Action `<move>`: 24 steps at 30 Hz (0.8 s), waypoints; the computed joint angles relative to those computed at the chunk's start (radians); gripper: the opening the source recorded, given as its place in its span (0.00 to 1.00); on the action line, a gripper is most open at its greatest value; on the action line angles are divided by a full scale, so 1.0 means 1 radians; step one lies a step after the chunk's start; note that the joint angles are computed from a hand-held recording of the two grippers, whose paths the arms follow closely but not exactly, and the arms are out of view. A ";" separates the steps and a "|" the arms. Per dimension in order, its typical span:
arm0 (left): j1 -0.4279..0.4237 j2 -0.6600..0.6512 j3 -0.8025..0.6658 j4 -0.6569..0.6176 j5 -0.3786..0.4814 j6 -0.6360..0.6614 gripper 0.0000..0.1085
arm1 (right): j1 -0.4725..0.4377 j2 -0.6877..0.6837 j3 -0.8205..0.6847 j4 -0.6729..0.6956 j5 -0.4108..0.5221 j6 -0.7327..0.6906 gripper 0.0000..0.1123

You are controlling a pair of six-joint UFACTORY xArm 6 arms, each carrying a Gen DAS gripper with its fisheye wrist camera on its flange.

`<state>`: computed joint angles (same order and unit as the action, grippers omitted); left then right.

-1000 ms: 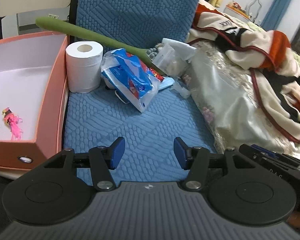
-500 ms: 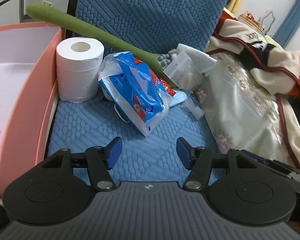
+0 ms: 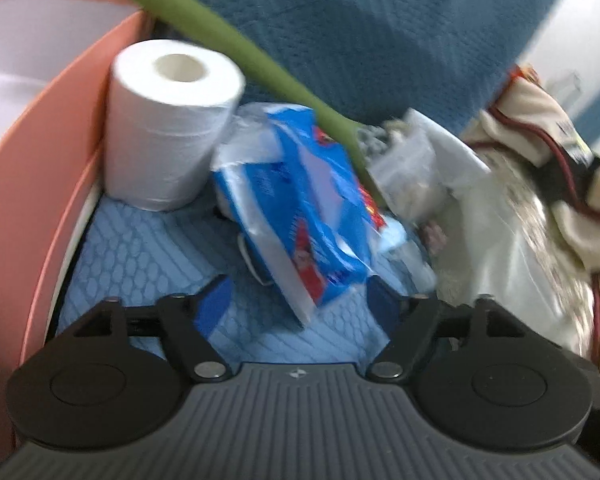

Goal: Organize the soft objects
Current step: 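Grasp blue tissue bag with left gripper while right gripper grasps clear plastic piece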

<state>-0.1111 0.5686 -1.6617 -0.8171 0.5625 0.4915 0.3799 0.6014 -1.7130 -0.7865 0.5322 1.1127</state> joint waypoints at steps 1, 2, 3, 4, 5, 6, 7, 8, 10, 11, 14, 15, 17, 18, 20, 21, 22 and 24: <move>0.003 0.008 -0.009 -0.022 0.003 -0.005 0.77 | -0.003 0.020 -0.027 0.005 0.006 -0.024 0.27; 0.008 0.017 -0.022 -0.055 0.016 -0.001 0.77 | -0.006 0.042 -0.053 0.013 0.012 -0.048 0.27; 0.014 0.031 -0.041 -0.081 0.039 -0.006 0.78 | -0.010 0.064 -0.082 0.026 0.020 -0.076 0.27; 0.016 0.042 -0.056 -0.089 0.051 -0.017 0.78 | -0.012 0.085 -0.110 0.038 0.031 -0.103 0.26; 0.017 0.054 -0.070 -0.093 0.055 -0.029 0.78 | -0.015 0.103 -0.134 0.048 0.040 -0.124 0.27; 0.017 0.064 -0.080 -0.100 0.054 -0.030 0.79 | -0.017 0.120 -0.157 0.053 0.051 -0.143 0.32; 0.016 0.076 -0.093 -0.099 0.052 -0.038 0.80 | -0.019 0.136 -0.178 0.055 0.057 -0.161 0.35; 0.015 0.089 -0.109 -0.093 0.054 -0.051 0.82 | -0.022 0.148 -0.193 0.059 0.059 -0.177 0.41; 0.012 0.114 -0.139 -0.092 0.065 -0.060 0.82 | -0.029 0.173 -0.224 0.065 0.055 -0.205 0.44; 0.011 0.126 -0.151 -0.088 0.064 -0.066 0.82 | -0.030 0.187 -0.242 0.070 0.061 -0.222 0.44; 0.006 0.158 -0.187 -0.098 0.067 -0.064 0.82 | -0.032 0.237 -0.310 0.080 0.091 -0.279 0.44; 0.004 0.165 -0.194 -0.104 0.069 -0.063 0.82 | -0.032 0.254 -0.334 0.087 0.102 -0.302 0.44; -0.001 0.176 -0.203 -0.103 0.067 -0.068 0.82 | -0.032 0.286 -0.379 0.080 0.130 -0.324 0.44; -0.004 0.183 -0.207 -0.101 0.064 -0.071 0.82 | -0.033 0.298 -0.397 0.075 0.144 -0.329 0.43; -0.007 0.190 -0.211 -0.116 0.062 -0.059 0.81 | -0.035 0.319 -0.427 0.083 0.168 -0.345 0.43; -0.008 0.194 -0.213 -0.121 0.062 -0.059 0.81 | -0.036 0.324 -0.433 0.079 0.174 -0.345 0.43; -0.008 0.198 -0.215 -0.128 0.064 -0.057 0.80 | -0.037 0.328 -0.438 0.077 0.182 -0.348 0.43; -0.010 0.206 -0.219 -0.134 0.064 -0.060 0.79 | -0.041 0.325 -0.431 0.071 0.177 -0.343 0.42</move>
